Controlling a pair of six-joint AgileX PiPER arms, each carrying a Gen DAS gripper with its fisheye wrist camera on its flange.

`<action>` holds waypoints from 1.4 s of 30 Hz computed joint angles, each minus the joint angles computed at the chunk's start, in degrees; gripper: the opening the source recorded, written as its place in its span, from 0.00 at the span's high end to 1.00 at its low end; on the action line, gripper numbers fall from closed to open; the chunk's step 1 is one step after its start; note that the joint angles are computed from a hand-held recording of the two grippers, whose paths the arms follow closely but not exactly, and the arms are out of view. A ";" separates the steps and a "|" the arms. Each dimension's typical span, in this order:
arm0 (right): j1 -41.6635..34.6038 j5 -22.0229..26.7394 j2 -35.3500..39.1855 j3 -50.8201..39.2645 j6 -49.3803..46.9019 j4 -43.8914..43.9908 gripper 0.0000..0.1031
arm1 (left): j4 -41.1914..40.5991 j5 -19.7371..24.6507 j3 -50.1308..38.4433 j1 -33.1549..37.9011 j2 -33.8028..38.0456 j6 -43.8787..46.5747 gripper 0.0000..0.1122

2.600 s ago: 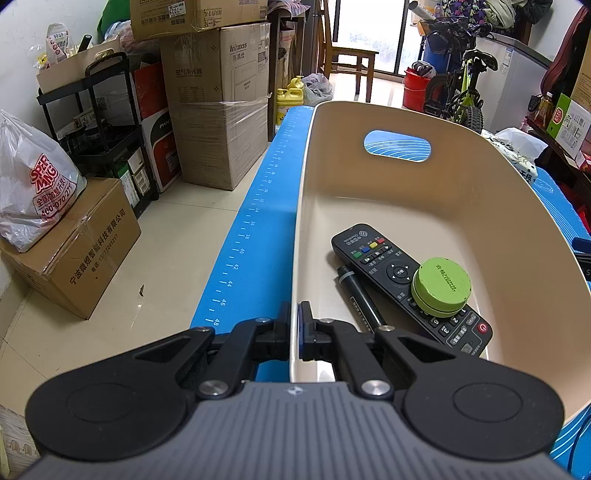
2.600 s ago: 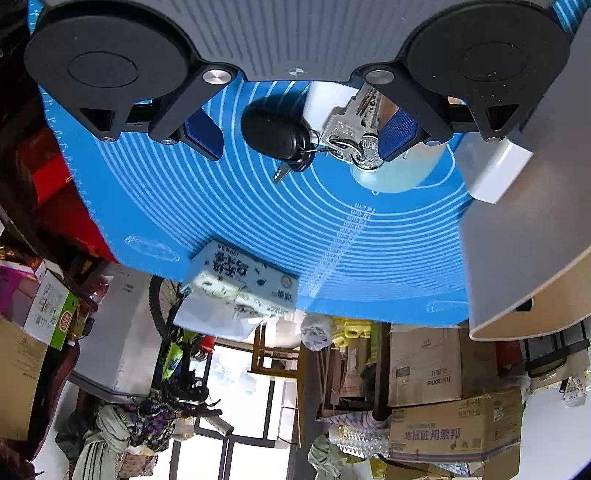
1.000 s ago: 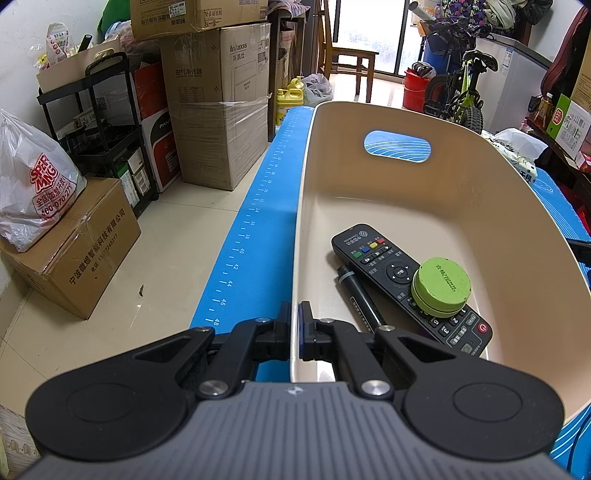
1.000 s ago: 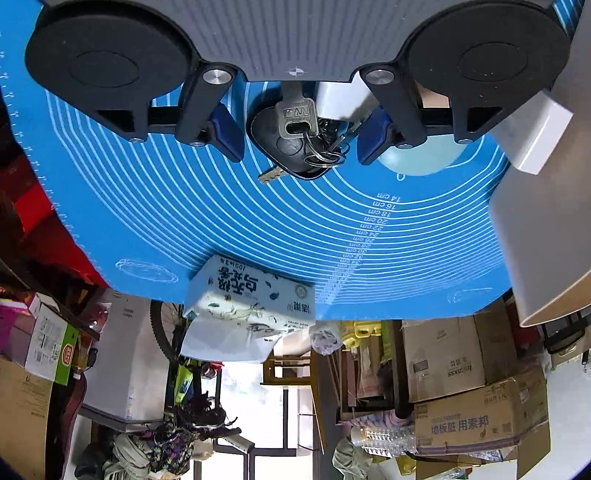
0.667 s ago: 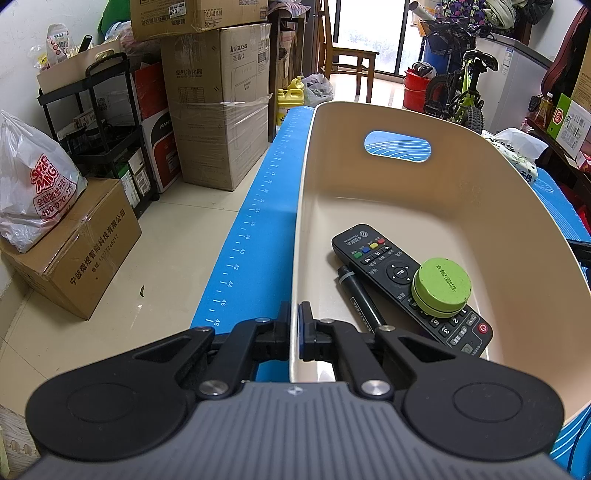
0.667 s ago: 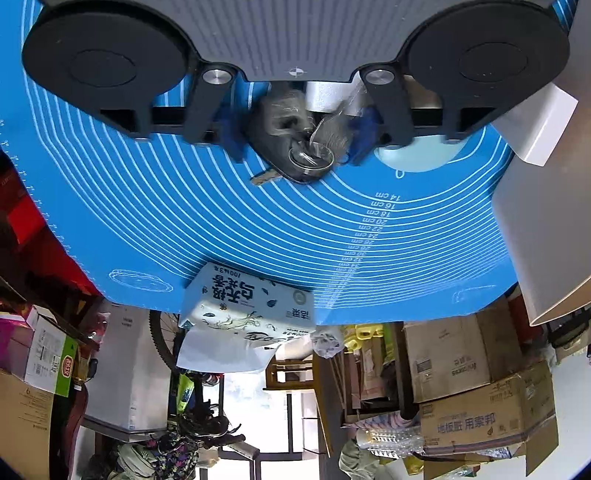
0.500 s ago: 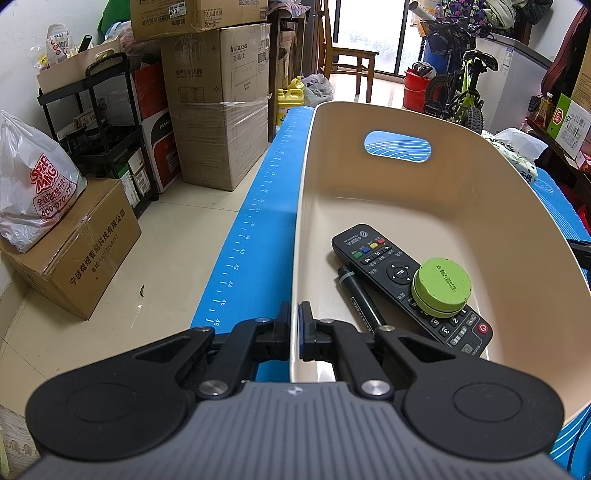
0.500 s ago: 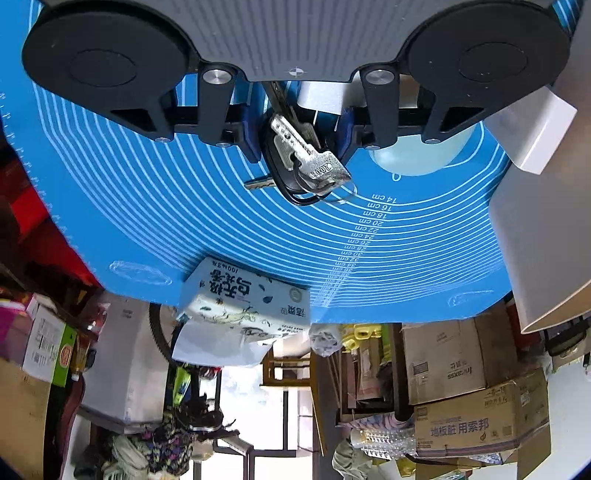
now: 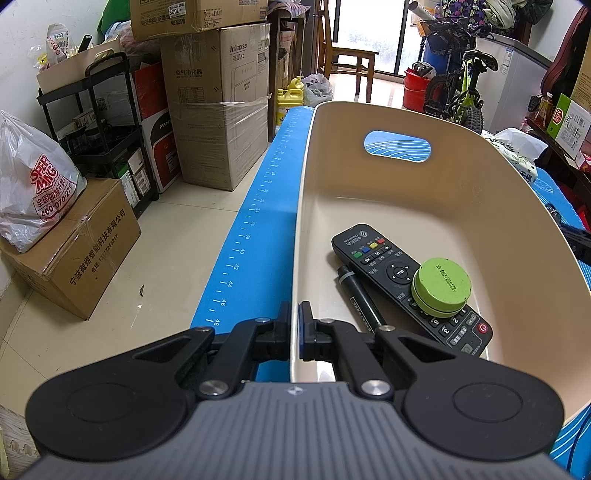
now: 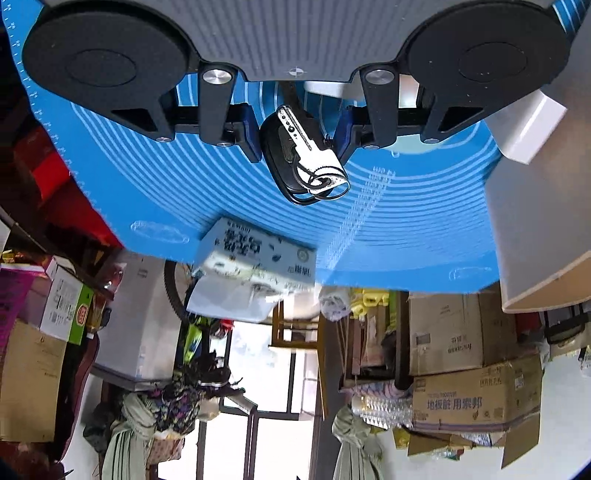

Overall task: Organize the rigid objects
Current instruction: 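Lift the keys, carry them over the beige bin and release them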

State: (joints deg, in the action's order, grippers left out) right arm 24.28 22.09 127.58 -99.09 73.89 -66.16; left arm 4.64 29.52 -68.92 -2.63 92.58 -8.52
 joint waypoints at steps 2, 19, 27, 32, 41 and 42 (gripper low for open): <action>0.41 -0.01 -1.08 1.10 2.86 -3.14 0.53 | 0.17 -0.02 -0.03 -0.09 0.06 -0.21 0.96; 6.37 -0.57 -11.16 8.04 24.42 -28.12 0.53 | 0.23 -0.03 0.00 -0.10 0.04 -0.26 0.96; 10.59 -5.53 -13.37 6.70 20.19 -27.31 0.53 | 0.12 -0.04 0.01 -0.07 0.02 -0.16 0.96; 13.01 -6.10 -11.09 1.27 -1.33 -7.38 0.53 | 0.32 -0.06 0.00 -0.16 0.06 -0.39 0.96; 16.07 1.17 -2.43 -15.33 -34.23 21.62 0.53 | 0.33 -0.06 0.00 -0.17 0.06 -0.40 0.96; 16.36 3.24 -0.84 -18.37 -37.59 24.51 0.53 | 0.33 -0.06 0.00 -0.17 0.06 -0.40 0.96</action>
